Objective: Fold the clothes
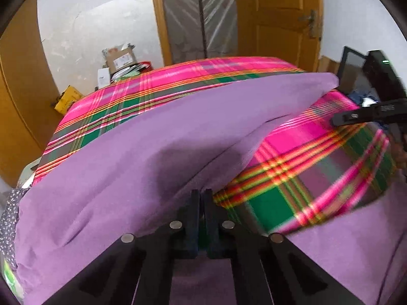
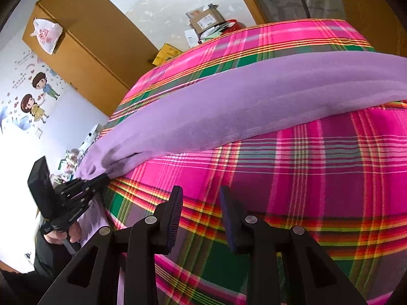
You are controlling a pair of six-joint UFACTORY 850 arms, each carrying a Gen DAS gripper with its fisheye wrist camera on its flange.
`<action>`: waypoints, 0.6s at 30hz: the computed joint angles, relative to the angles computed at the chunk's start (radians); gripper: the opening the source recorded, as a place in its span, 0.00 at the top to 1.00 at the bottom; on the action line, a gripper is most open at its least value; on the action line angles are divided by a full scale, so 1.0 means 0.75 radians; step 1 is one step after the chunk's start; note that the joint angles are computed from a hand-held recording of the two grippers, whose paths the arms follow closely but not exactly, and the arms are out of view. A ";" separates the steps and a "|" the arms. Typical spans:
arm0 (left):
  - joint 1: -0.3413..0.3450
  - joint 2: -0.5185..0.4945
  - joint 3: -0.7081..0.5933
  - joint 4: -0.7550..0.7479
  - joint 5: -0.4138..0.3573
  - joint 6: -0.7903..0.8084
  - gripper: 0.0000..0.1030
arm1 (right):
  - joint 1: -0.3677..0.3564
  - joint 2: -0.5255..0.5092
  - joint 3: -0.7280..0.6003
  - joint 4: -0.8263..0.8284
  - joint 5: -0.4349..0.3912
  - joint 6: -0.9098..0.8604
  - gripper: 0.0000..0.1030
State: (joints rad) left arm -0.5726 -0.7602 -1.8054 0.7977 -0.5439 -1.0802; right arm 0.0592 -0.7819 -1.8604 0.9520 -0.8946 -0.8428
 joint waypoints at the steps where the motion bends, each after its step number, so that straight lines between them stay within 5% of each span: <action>1: -0.003 0.032 0.045 0.022 0.035 -0.018 0.97 | -0.003 0.000 -0.001 -0.002 0.002 0.002 0.70; 11: 0.016 0.148 0.226 0.028 0.248 -0.075 0.96 | -0.034 -0.032 -0.031 0.047 0.080 0.137 0.70; 18: -0.006 0.260 0.361 0.495 0.286 -0.683 0.96 | -0.085 -0.025 -0.043 0.037 0.265 0.248 0.65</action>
